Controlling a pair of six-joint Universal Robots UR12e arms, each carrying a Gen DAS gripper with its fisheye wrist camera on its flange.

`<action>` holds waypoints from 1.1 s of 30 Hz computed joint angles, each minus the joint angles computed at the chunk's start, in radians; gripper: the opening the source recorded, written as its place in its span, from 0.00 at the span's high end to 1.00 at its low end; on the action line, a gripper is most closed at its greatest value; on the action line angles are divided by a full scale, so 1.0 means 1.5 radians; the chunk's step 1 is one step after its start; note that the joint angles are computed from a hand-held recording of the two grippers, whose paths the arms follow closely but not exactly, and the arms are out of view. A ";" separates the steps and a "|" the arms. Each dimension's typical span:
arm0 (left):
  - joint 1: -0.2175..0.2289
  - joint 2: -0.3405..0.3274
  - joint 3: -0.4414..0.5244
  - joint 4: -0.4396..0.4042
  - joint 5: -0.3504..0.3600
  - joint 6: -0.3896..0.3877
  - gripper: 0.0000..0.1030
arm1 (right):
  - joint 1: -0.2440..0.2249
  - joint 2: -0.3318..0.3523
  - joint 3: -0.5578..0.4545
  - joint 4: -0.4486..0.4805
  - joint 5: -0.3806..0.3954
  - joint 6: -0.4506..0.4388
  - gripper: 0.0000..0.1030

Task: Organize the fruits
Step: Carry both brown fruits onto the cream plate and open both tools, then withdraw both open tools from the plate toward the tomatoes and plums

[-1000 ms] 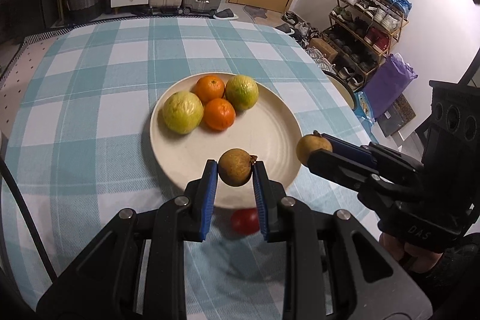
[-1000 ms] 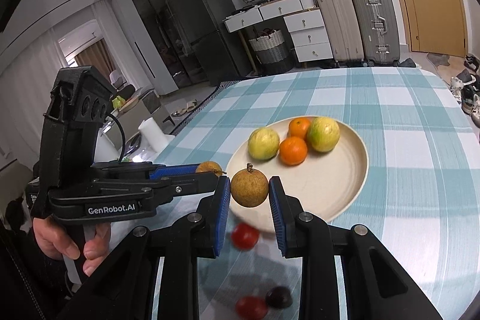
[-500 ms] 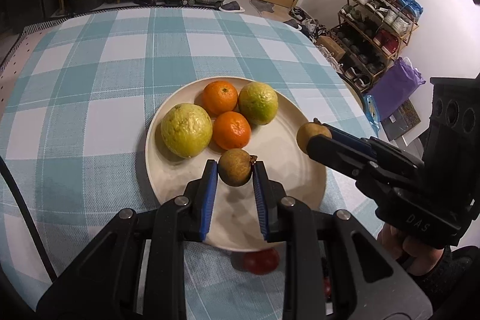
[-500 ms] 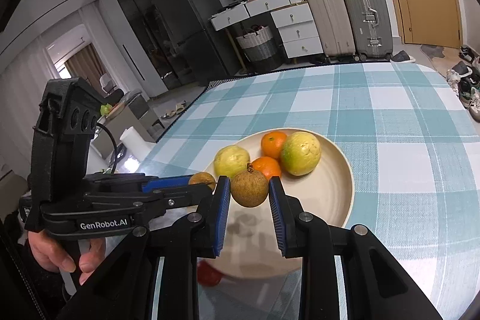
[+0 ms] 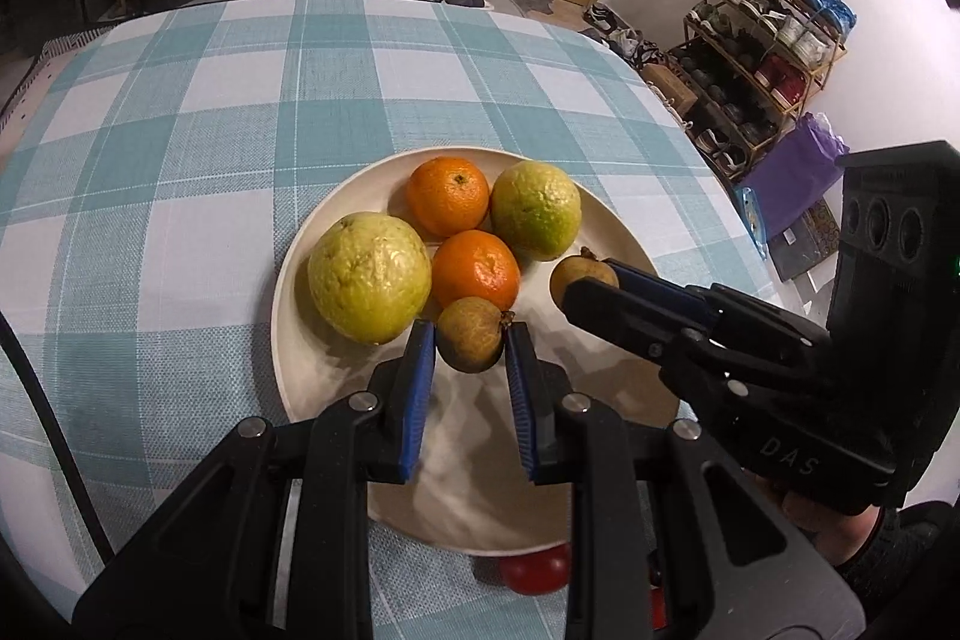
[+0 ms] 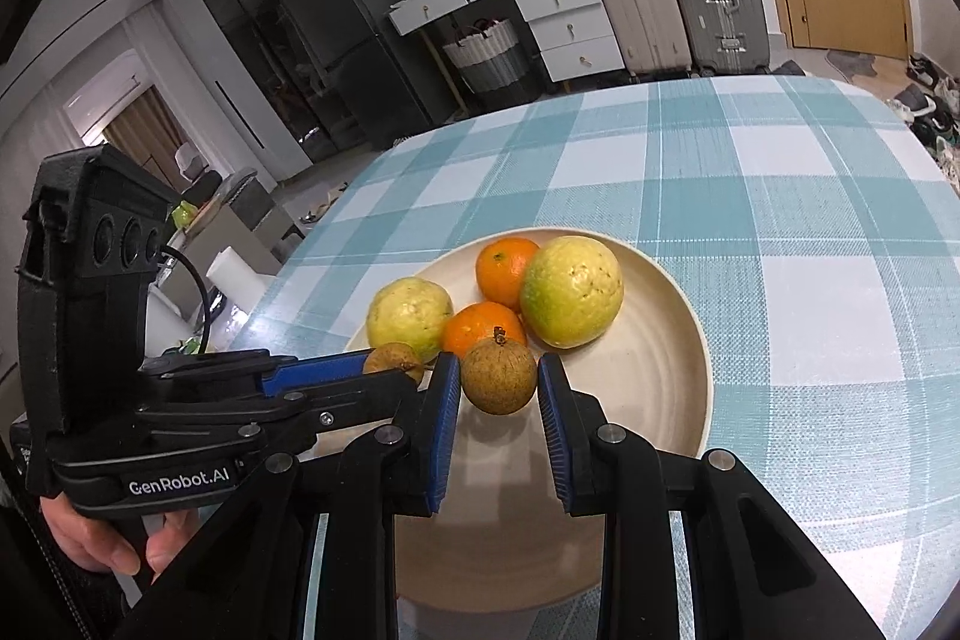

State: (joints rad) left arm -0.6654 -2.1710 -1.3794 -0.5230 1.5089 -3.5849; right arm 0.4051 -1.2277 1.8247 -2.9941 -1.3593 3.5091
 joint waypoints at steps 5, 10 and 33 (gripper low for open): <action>0.003 -0.001 0.000 0.006 -0.002 -0.009 0.79 | 0.001 0.005 -0.006 0.005 -0.008 0.012 0.74; 0.004 0.001 -0.005 0.021 -0.015 -0.019 0.79 | 0.004 0.006 -0.009 0.009 -0.017 0.010 0.72; -0.026 0.062 -0.074 0.039 0.048 -0.034 0.79 | 0.016 -0.059 0.067 -0.069 -0.071 0.036 0.51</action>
